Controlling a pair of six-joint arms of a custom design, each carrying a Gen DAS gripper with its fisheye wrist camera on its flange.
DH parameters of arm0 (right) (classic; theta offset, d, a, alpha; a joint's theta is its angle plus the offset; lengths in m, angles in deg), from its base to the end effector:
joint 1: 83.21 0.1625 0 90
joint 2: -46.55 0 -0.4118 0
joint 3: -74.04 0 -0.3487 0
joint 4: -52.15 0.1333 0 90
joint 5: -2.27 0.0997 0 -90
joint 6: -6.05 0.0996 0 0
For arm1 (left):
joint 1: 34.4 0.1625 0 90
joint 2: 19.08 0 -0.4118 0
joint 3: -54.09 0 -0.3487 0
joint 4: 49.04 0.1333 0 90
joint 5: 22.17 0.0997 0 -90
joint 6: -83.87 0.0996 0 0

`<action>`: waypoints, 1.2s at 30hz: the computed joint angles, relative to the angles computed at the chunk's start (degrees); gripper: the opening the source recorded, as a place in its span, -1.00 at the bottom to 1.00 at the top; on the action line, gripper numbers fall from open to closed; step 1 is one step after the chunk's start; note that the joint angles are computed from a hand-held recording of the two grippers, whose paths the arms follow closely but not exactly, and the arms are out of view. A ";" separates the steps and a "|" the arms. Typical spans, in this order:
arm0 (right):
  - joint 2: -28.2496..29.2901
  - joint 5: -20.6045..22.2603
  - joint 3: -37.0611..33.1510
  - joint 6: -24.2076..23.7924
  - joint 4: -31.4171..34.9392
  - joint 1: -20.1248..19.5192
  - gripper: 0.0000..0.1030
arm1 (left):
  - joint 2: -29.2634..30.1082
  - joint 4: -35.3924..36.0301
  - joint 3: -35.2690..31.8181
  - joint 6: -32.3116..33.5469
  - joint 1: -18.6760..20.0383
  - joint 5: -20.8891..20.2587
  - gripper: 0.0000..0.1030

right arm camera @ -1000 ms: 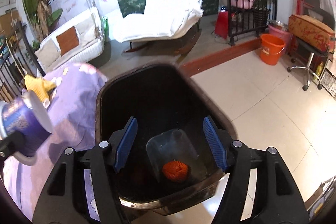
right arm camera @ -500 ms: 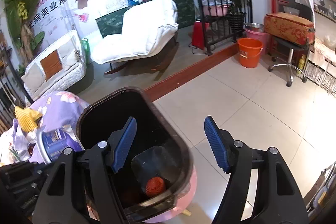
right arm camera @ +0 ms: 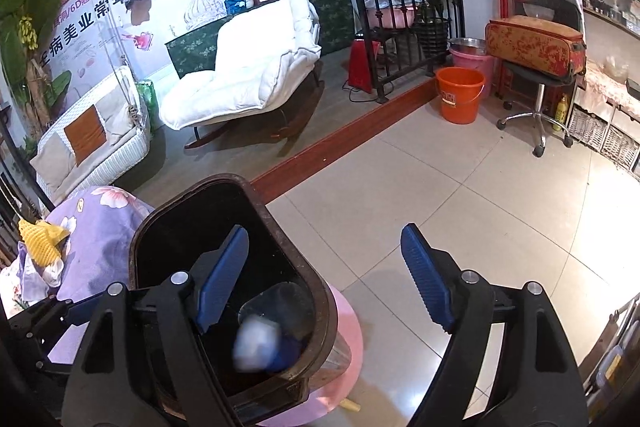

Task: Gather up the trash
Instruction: 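Carry the white plastic cup with the left tool over the bin and release, then grasp the white plastic bag with the left tool while the right tool grasps the clear wrapper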

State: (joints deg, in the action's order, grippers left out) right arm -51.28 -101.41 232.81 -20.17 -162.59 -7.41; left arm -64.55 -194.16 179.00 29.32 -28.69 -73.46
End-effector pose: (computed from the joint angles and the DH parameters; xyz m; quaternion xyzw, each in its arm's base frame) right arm 0.0465 -0.2636 0.3124 0.0257 -0.8449 0.4574 0.2761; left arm -0.3900 -0.2356 0.0014 0.3042 0.8735 -0.2334 0.2999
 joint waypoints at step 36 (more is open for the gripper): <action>18.76 -4.71 -0.63 2.28 2.20 28.21 0.69 | -24.71 38.80 14.22 -45.43 -18.69 2.17 0.72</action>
State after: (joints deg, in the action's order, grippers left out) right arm -32.52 -106.12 232.18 -17.89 -160.39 20.80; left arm -89.26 -155.36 193.21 -16.10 -47.38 -71.30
